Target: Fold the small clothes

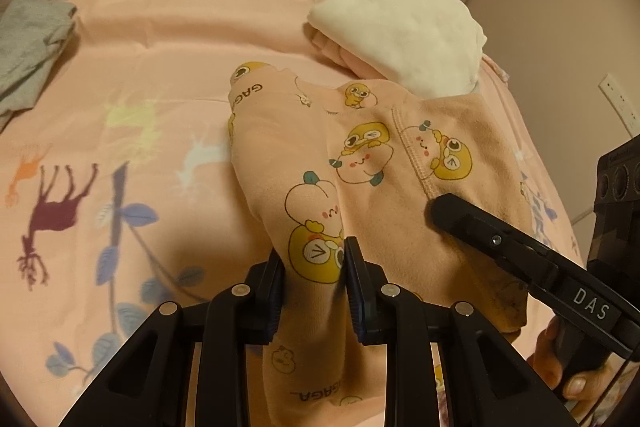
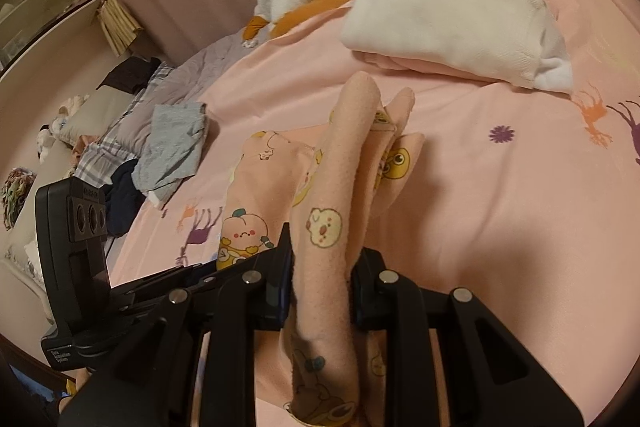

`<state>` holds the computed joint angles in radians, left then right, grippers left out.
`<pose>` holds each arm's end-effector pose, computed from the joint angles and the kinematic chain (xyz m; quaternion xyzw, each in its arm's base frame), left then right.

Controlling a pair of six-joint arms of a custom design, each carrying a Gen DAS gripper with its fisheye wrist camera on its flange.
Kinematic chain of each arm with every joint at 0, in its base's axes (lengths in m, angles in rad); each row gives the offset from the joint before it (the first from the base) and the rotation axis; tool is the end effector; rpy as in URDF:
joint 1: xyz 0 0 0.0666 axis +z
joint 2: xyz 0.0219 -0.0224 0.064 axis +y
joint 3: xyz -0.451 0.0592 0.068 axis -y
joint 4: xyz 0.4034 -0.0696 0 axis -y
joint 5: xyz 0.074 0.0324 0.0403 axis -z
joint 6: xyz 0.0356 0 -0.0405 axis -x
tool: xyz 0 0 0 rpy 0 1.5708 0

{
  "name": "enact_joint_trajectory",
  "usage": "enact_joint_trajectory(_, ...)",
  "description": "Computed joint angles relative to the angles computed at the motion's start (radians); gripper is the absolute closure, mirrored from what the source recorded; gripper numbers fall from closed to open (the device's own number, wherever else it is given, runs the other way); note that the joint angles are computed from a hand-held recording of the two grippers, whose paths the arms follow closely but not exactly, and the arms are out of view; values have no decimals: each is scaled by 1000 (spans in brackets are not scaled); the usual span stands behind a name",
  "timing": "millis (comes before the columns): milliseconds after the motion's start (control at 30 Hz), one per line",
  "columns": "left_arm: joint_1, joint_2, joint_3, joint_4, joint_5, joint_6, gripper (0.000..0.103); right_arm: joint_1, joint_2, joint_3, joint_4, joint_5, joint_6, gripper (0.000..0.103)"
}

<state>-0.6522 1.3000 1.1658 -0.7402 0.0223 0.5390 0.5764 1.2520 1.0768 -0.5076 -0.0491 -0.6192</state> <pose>0.3463 -0.2660 0.4452 0.0570 0.9382 -0.2001 0.2766 0.3575 0.2340 0.4406 0.0088 0.9028 0.2600 0.3425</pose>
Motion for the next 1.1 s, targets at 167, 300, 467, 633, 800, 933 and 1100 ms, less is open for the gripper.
enact_joint_trajectory(167,14,-30,-22,-16,-11,4,78,34,12,9,2,-1,-16,79)
enact_joint_trajectory(300,24,-51,-43,-28,-19,9,78,61,27,15,3,-6,-32,79)
enact_joint_trajectory(467,36,-75,-67,-37,-28,17,78,91,45,25,2,-8,-43,79)
enact_joint_trajectory(633,51,-96,-86,-50,-38,21,78,113,61,31,2,-12,-52,79)
enact_joint_trajectory(800,59,-115,-108,-58,-46,23,78,126,81,40,-1,-19,-57,79)
enact_joint_trajectory(933,67,-120,-123,-63,-44,29,78,129,96,42,-6,-22,-61,79)
enact_joint_trajectory(1100,70,-114,-129,-71,-53,24,78,122,104,37,-15,-22,-71,78)
